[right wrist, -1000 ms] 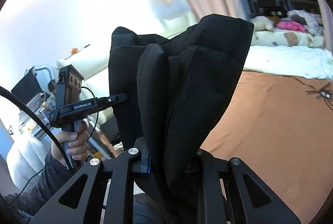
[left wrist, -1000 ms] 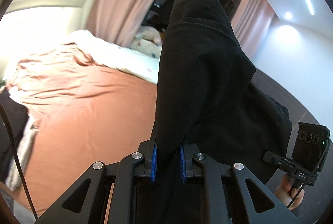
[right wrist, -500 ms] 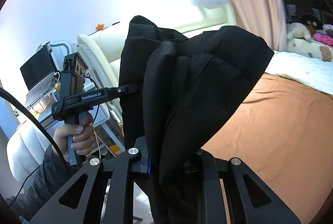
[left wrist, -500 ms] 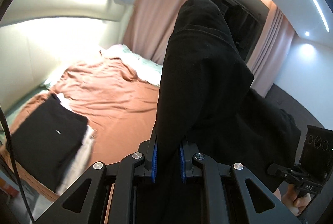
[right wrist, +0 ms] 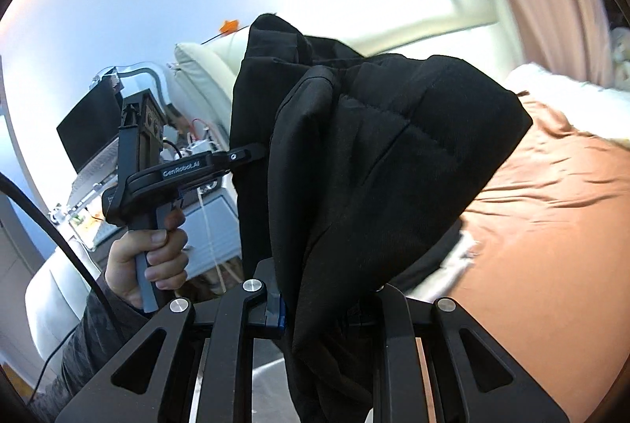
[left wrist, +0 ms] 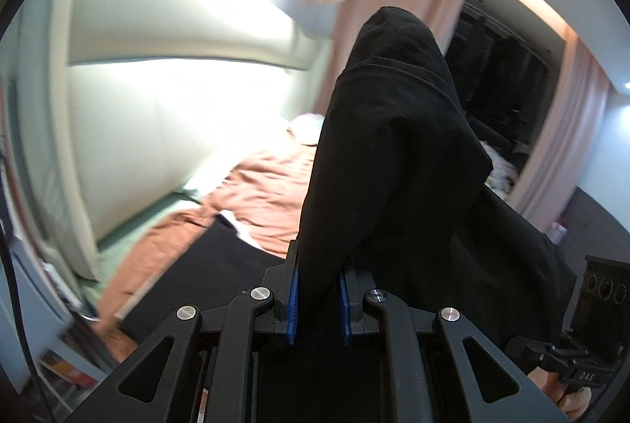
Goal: Fold large clothes
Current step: 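Lift the folded jacket with both grippers and carry it toward the headboard, then lower the jacket onto the bed corner and open both grippers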
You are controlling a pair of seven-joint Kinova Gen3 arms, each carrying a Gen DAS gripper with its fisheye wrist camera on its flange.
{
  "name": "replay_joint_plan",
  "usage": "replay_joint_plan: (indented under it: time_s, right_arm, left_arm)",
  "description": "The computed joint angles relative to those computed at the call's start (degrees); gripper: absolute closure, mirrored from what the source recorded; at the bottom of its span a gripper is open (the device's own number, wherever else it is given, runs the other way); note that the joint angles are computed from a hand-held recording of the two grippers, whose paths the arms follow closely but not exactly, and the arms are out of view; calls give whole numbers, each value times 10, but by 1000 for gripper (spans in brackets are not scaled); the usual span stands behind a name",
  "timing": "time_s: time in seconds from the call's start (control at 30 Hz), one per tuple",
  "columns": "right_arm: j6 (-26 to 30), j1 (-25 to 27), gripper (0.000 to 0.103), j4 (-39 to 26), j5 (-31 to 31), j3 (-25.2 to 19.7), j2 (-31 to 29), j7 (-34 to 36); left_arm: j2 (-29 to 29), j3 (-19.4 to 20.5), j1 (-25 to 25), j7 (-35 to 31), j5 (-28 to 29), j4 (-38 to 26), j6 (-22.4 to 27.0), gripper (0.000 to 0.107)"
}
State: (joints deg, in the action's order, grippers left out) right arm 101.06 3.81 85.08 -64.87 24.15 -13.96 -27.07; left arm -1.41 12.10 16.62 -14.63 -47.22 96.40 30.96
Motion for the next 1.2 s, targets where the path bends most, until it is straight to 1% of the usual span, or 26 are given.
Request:
replay_joint_plan:
  time_s: [0.07, 0.2, 0.3, 0.4, 0.5, 0.57, 0.63, 0.77, 0.83, 0.87, 0.9, 1.03, 1.07, 1.1, 1.13, 1.17, 1.2]
  right_arm:
    - [-7, -9, 88, 3, -6, -15, 11, -2]
    - [-22, -15, 88, 6, -5, -62, 39, -14]
    - [-29, -11, 88, 6, -6, -89, 64, -13]
    - [-27, 3, 88, -2, -10, -109, 101, -13]
    - [-35, 20, 88, -14, -10, -130, 141, -9]
    - [-42, 33, 88, -33, -9, -144, 172, -8]
    - [-51, 45, 88, -47, -5, -157, 192, -6]
    - [-52, 73, 88, -104, 11, -177, 251, -13]
    - [-62, 83, 88, -120, 18, -188, 271, -17]
    - [-60, 90, 88, -135, 20, -193, 286, -23]
    - [-52, 102, 85, -154, 19, -195, 303, -31]
    - [-49, 125, 85, -225, 38, -212, 372, -69]
    - [-55, 128, 84, -235, 46, -215, 385, -75]
    - [-68, 124, 82, -234, 57, -219, 389, -84]
    - [-82, 124, 79, -234, 70, -219, 394, -91]
    - [-97, 122, 74, -241, 91, -215, 405, -107]
    - [-102, 121, 64, -251, 107, -214, 416, -122]
  left_arm:
    - [-7, -17, -17, -31, 23, 3, -1, 92]
    - [-5, -24, -32, -53, 38, -17, 42, 92]
    - [2, -39, -49, -80, 54, -25, 53, 92]
    - [27, -51, -58, -93, 64, -41, 61, 92]
    - [71, -70, -54, -98, 69, -68, 66, 92]
    - [99, -87, -56, -119, 92, -86, 60, 92]
    - [130, -100, -64, -148, 119, -105, 51, 92]
    - [198, -109, -86, -220, 181, -158, 43, 92]
    - [222, -114, -90, -248, 202, -184, 49, 92]
    - [239, -116, -92, -260, 209, -199, 52, 92]
    - [254, -118, -95, -272, 217, -214, 57, 92]
    - [311, -137, -92, -310, 251, -278, 91, 91]
    - [329, -138, -94, -327, 265, -298, 104, 89]
    - [343, -145, -91, -334, 270, -312, 113, 85]
    - [353, -159, -82, -332, 269, -318, 113, 81]
    - [361, -175, -72, -325, 265, -319, 116, 74]
    - [364, -182, -67, -320, 266, -320, 121, 63]
